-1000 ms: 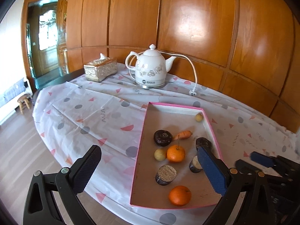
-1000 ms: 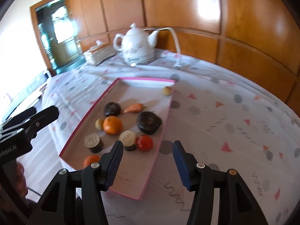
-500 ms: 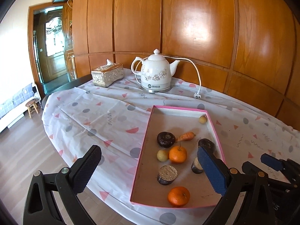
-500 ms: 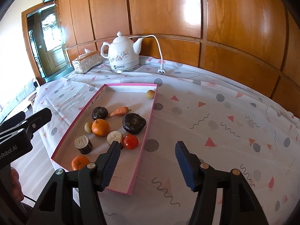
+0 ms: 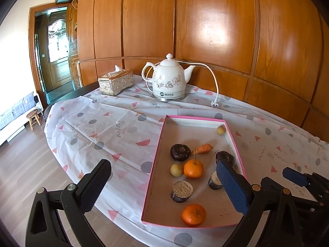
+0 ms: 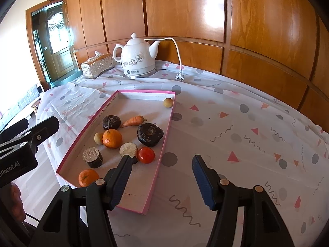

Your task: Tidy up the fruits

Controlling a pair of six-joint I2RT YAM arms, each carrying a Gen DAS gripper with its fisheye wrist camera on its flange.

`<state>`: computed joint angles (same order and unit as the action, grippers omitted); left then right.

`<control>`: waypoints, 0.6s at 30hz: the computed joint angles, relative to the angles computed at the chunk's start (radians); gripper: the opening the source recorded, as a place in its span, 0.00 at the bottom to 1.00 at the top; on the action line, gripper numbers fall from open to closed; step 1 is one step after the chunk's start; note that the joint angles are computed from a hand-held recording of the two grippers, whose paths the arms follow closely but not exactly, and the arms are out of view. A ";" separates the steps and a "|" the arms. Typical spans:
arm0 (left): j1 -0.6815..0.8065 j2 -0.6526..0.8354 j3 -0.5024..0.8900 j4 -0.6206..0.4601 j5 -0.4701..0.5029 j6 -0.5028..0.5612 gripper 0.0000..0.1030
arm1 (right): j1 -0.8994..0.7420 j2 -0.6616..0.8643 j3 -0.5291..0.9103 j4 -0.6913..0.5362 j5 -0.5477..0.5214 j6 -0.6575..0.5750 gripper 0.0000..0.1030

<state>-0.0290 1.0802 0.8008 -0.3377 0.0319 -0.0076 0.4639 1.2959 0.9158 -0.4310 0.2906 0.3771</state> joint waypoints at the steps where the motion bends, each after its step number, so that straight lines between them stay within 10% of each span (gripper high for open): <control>1: 0.001 0.000 0.000 0.000 0.001 0.000 1.00 | 0.000 0.001 0.001 -0.001 0.000 0.000 0.60; 18: -0.004 -0.007 -0.005 0.003 0.008 0.015 1.00 | 0.003 0.016 0.007 0.000 0.000 -0.005 0.60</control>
